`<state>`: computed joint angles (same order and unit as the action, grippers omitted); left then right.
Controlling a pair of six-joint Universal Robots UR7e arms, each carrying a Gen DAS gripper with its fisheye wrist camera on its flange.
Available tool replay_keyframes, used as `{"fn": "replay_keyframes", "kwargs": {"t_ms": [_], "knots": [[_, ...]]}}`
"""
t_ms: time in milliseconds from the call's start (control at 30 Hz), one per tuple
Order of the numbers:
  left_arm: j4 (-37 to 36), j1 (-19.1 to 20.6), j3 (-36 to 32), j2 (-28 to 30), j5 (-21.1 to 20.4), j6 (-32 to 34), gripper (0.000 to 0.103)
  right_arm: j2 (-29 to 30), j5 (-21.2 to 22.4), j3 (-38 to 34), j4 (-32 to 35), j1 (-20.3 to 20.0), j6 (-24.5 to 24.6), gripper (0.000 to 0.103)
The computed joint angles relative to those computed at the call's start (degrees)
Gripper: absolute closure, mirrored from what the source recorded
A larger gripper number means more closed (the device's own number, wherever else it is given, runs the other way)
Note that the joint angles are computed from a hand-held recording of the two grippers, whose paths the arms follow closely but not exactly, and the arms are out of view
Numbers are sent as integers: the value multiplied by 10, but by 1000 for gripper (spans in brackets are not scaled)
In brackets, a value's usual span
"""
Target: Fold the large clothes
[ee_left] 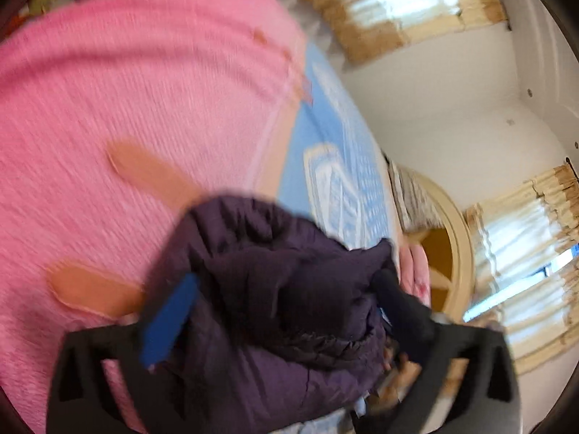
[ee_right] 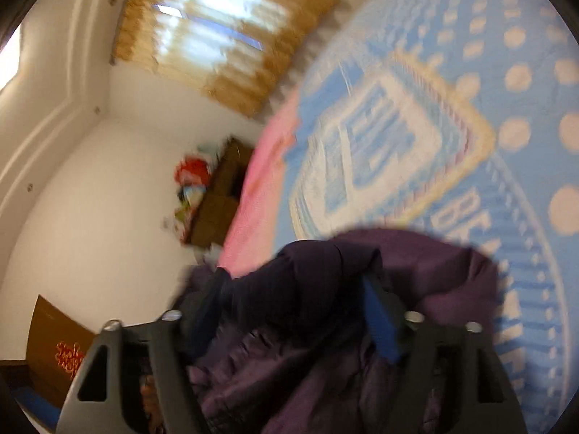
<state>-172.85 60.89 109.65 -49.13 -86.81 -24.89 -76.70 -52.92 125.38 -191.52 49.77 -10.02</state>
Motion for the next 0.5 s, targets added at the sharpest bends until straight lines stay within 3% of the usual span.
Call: {"fn": "replay_keyframes", "kwargs": {"t_ms": [67,100,167,267,433,467,500], "knots": [[-24,-6,-1,-1,9,5,0,-9,22,10,-31,-6,23,21],[-34,-14,5,-2,34,11,0,-16,-3,17,-55,1,31,21],[-48,-42,12,9,102,45,0,-31,-107,31,-97,46,-8,21],[-70,-81,19,40,183,119,0,-26,-237,27,-81,124,-104,21],[-128,-139,6,122,294,270,0,33,-402,-11,-44,208,-211,21],[-133,-145,-3,138,321,301,6,42,-419,-12,-43,208,-220,22],[-142,-149,-7,153,342,331,11,62,-457,-18,-55,214,-231,36]]}}
